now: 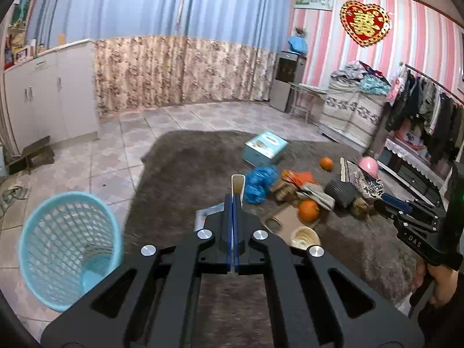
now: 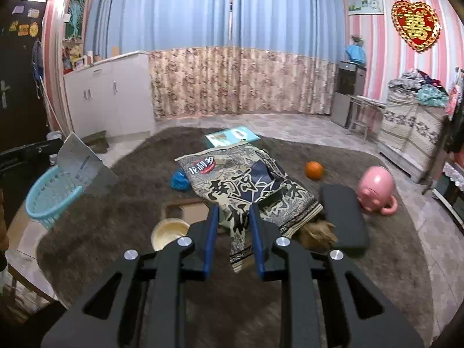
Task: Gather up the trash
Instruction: 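Carry the snack bag with the right tool and drop it into the blue basket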
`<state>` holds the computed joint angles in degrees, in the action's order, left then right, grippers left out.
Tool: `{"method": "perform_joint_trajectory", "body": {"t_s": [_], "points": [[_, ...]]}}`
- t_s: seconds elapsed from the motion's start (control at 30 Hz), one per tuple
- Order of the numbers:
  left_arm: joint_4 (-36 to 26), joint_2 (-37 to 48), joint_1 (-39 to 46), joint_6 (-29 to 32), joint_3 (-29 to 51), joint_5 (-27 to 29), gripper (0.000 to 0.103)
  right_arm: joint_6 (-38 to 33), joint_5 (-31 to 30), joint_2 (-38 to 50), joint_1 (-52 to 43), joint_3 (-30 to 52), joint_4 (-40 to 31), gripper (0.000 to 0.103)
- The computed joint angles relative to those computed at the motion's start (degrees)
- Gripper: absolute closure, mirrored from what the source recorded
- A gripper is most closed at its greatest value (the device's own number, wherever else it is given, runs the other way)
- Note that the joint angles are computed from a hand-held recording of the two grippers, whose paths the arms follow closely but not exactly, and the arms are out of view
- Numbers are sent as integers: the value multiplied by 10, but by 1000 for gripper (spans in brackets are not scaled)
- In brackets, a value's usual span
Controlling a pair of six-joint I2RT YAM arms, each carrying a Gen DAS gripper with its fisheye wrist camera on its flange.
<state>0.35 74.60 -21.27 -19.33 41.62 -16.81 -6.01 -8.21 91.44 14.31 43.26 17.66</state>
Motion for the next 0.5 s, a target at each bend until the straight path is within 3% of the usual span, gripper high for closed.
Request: {"method": "perform_joint_trajectory", "body": {"t_s": [0.27, 0.5], "points": [[-48, -80, 97, 40, -4, 33, 103, -5, 27, 45, 88, 96, -39, 81], [-64, -141, 256, 85, -39, 103, 103, 3, 48, 120, 175, 202, -62, 81]]}}
